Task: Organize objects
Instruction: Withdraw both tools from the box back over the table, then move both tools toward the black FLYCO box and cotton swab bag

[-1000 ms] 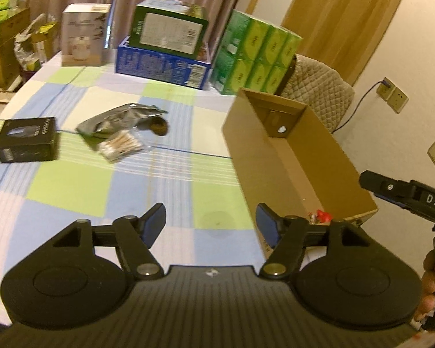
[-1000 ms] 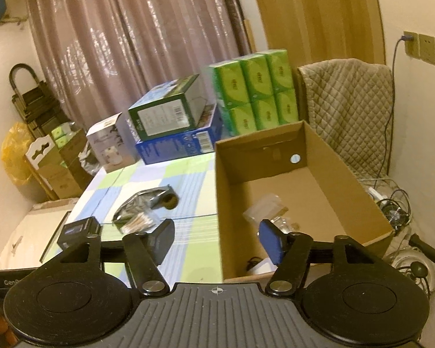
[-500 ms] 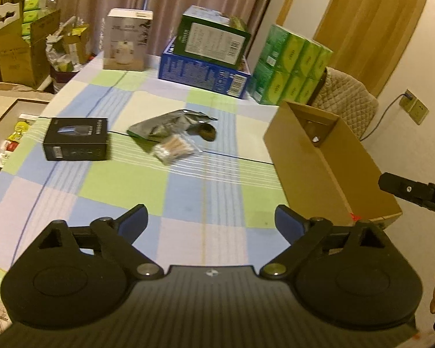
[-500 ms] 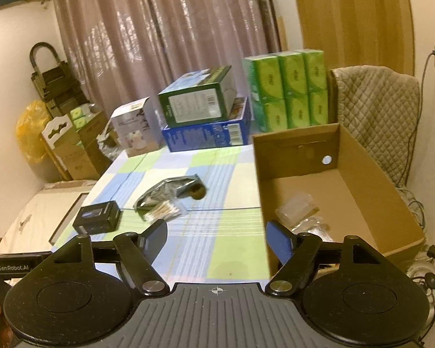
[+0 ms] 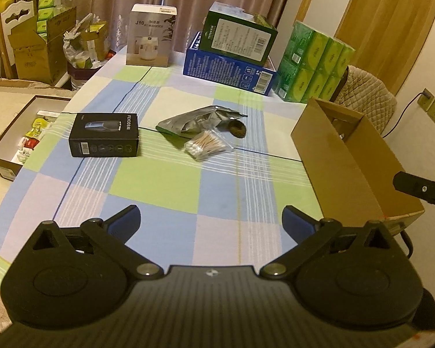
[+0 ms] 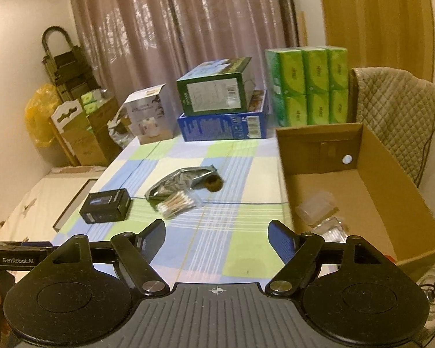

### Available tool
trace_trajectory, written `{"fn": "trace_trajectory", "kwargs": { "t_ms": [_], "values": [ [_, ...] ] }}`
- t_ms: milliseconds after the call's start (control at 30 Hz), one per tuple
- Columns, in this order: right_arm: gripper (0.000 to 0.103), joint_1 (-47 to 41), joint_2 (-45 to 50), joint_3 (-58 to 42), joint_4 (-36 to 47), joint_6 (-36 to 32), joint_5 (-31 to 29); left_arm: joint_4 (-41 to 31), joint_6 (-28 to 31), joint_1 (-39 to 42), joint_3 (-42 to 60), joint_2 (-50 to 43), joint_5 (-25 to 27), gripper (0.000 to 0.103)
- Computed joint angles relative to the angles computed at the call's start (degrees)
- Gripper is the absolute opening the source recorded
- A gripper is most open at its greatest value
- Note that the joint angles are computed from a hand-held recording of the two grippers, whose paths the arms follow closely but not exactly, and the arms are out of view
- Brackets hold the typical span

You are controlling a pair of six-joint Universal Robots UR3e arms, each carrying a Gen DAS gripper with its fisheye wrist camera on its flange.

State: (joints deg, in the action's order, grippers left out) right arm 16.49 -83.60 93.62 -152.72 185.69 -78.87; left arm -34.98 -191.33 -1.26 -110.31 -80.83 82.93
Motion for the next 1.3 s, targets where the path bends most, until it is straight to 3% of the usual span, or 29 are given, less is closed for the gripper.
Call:
{"fn": "trace_trajectory", "kwargs": {
  "t_ms": [567, 833, 1100, 1300],
  "values": [
    [0.075, 5.91, 17.61, -15.38, 3.18, -1.2, -0.35, 0.22, 11.41, 10.54, -4.14, -0.87, -2.13, 0.102],
    [0.075, 7.66, 27.99, -25.62, 5.26, -1.31, -0.69, 2.31, 17.69, 17.27, -3.25, -5.72, -3.49, 0.102],
    [0.075, 9.49, 42.37, -43.48, 10.95, -2.46, -2.48, 7.75, 22.06, 22.63, 0.99, -16.44, -4.9, 0.101],
    [0.075, 9.66, 56.55, -65.52, 19.9, -2.59, -2.22, 11.02, 23.61, 23.77, 7.63, -26.09, -4.11, 0.097]
  ]
}}
